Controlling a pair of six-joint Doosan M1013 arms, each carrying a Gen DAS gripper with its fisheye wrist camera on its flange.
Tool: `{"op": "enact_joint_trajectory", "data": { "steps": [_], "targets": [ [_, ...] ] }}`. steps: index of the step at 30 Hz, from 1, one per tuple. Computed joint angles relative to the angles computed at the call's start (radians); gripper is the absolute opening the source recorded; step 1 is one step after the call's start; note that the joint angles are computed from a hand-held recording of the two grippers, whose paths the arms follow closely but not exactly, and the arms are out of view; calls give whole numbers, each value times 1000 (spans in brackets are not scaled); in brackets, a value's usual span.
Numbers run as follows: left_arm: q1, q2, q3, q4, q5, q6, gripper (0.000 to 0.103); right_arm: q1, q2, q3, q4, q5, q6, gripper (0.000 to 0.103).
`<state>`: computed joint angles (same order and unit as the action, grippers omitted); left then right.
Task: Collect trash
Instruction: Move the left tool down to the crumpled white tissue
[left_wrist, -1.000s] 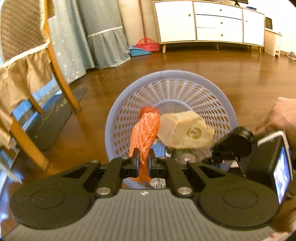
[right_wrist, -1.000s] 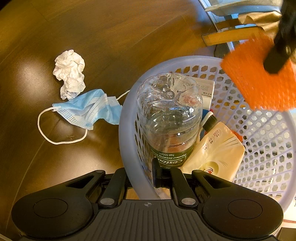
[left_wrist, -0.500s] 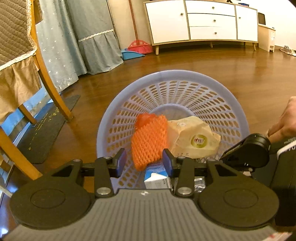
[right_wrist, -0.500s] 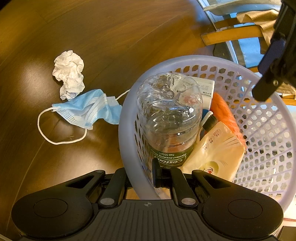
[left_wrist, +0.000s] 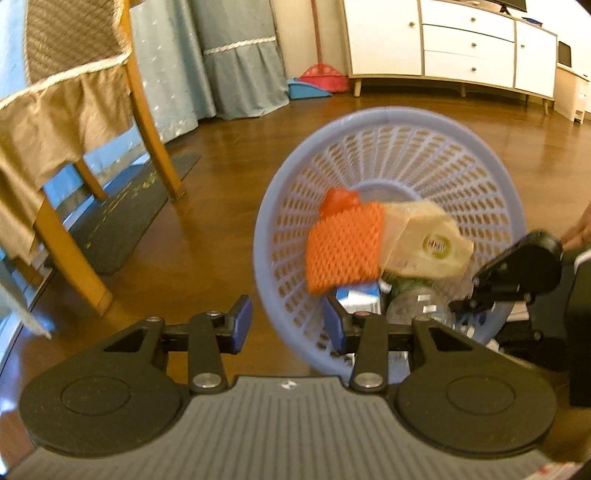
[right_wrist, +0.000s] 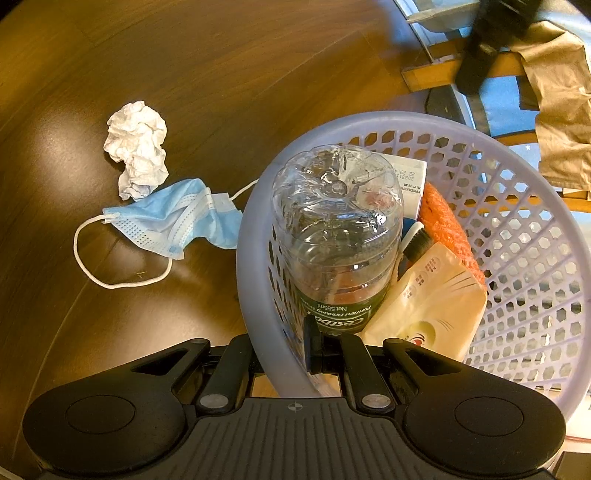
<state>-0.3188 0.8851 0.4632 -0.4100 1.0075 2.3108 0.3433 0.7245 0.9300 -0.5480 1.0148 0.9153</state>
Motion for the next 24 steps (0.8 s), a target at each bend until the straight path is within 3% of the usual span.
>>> {"op": "enact_joint_trajectory", "data": {
  "steps": [16,24],
  "targets": [
    [10,-134,323,47,-4,-26,39,-1,12,-12,-50,0,35,5],
    [3,-148,381,19,43,20,40,-8,17,-2,-66,-13,16,5]
  ]
}}
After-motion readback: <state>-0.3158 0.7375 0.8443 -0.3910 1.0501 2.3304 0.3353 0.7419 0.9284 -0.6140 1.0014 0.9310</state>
